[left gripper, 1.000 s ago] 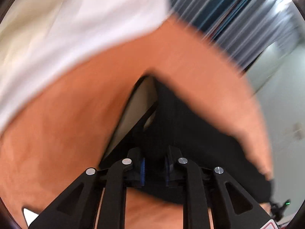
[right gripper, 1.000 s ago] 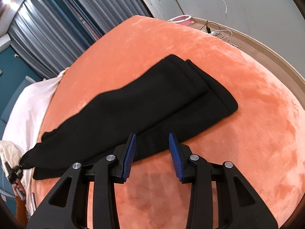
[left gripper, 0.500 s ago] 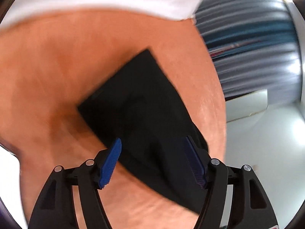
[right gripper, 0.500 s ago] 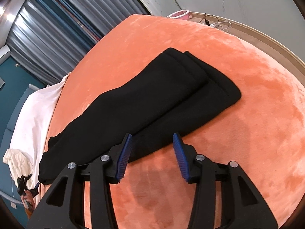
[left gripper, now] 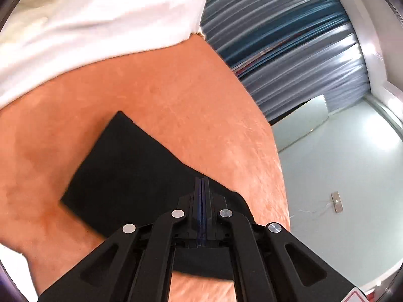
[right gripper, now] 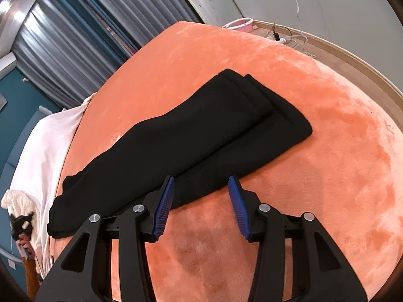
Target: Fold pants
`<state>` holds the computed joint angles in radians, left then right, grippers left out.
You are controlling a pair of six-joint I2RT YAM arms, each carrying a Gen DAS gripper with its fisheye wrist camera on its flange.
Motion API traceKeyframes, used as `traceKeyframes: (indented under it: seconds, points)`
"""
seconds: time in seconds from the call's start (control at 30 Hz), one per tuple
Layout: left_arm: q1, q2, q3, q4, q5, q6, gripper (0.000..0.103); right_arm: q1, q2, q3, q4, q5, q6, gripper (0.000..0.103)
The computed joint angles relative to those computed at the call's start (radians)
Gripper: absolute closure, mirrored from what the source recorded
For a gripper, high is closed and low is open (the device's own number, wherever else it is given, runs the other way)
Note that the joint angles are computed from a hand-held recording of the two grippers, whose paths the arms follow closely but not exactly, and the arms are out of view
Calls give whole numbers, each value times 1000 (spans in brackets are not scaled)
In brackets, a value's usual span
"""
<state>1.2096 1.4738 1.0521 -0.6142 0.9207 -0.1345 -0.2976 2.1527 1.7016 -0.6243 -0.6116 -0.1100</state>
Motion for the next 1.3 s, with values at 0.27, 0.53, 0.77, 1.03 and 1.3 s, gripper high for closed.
traceKeyframes:
  seconds: [0.27, 0.53, 0.77, 1.03, 1.3]
  points:
    - [28, 82, -68, -161, -26, 37, 89, -9, 24, 3, -2, -13, 29, 59]
    - [-132, 99, -47, -73, -165, -169, 46, 6, -48, -52, -16, -4, -36, 59]
    - [-108, -11, -78, -99, -93, 10, 101, -5, -74, -81, -5, -15, -50, 59]
    - [142, 142, -230, -188, -71, 270, 94, -6, -6, -37, -23, -19, -25, 56]
    - [206, 84, -218, -176, -83, 261, 47, -23, 48, 102, -64, -49, 13, 48]
